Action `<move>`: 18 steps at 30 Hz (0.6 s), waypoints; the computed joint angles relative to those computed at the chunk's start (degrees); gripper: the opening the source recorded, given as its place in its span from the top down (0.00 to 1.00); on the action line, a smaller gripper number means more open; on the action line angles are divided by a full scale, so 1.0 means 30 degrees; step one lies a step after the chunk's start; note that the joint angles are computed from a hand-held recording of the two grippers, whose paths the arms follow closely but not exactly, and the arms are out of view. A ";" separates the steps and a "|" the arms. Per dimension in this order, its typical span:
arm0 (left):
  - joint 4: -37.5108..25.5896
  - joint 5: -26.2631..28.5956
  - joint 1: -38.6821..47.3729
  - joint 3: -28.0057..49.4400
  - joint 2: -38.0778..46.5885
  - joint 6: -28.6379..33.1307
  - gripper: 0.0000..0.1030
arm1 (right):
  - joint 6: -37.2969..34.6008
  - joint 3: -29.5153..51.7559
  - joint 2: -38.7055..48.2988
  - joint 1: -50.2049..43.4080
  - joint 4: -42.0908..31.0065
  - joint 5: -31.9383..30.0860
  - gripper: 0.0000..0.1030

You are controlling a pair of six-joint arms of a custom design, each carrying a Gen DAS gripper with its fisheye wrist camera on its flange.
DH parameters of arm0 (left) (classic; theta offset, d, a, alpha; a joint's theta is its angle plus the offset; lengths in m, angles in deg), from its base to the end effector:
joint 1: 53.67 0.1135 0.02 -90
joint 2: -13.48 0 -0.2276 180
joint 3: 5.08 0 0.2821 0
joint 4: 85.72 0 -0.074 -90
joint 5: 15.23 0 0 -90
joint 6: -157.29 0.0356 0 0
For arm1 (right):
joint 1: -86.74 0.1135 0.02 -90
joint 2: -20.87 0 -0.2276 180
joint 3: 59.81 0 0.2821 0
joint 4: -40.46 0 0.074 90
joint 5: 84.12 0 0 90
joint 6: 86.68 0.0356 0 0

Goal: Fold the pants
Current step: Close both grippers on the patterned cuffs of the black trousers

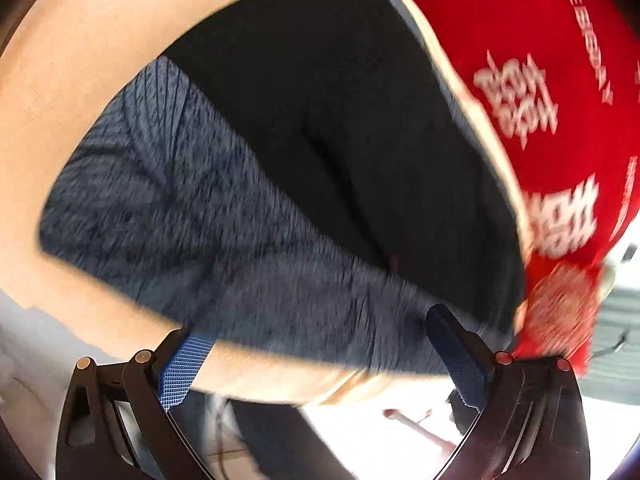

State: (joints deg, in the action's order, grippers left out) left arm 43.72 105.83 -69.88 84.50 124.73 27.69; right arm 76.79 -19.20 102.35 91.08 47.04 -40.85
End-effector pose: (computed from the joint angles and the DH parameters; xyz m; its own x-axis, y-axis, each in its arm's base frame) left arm 0.3757 -0.1283 0.1219 -0.9534 -0.2915 0.0780 -0.2821 0.7694 -0.5731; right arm 0.2781 0.0471 0.0986 -0.7846 0.5995 0.1582 0.3531 0.2224 0.9088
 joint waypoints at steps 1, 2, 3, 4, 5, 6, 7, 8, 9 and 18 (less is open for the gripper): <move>0.0463 0.0248 0.0090 0.0230 0.0294 -0.0468 0.37 | -0.0150 0.0183 0.0200 -0.0013 -0.0025 -0.0130 0.89; 0.0741 0.0577 0.0165 0.0436 0.0592 -0.0650 0.47 | -0.0492 0.0199 0.0365 -0.0074 -0.0096 -0.0274 0.88; 0.1116 0.1243 0.0263 0.0683 0.1029 -0.0809 0.64 | -0.0853 0.0356 0.0501 -0.0090 -0.0405 -0.0353 0.87; 0.1043 0.1362 0.0258 0.1052 0.1359 -0.0764 0.73 | -0.1407 0.0553 0.0660 -0.0050 -0.0959 -0.0373 0.85; 0.0741 0.1346 0.0233 0.1568 0.1617 -0.0371 0.76 | -0.2019 0.0682 0.0799 -0.0230 -0.1542 -0.0552 0.85; 0.0129 0.1110 0.0127 0.2224 0.1782 0.0353 0.77 | -0.2580 0.0829 0.1059 -0.0218 -0.2059 -0.0570 0.83; -0.0314 0.0943 0.0051 0.2646 0.1741 0.0991 0.77 | -0.3264 0.0889 0.1253 -0.0234 -0.2633 -0.0514 0.81; -0.0712 0.0950 -0.0001 0.3007 0.1661 0.1490 0.77 | -0.3882 0.0774 0.1347 -0.0524 -0.2931 -0.0600 0.75; -0.1157 0.1062 -0.0015 0.3445 0.1684 0.1984 0.77 | -0.4176 0.0334 0.1183 -0.0714 -0.2946 -0.0514 0.65; -0.4988 0.1053 0.0022 0.7644 0.3691 0.4774 0.77 | 0.1888 -0.3558 0.2209 -0.3310 0.5699 -0.0224 0.90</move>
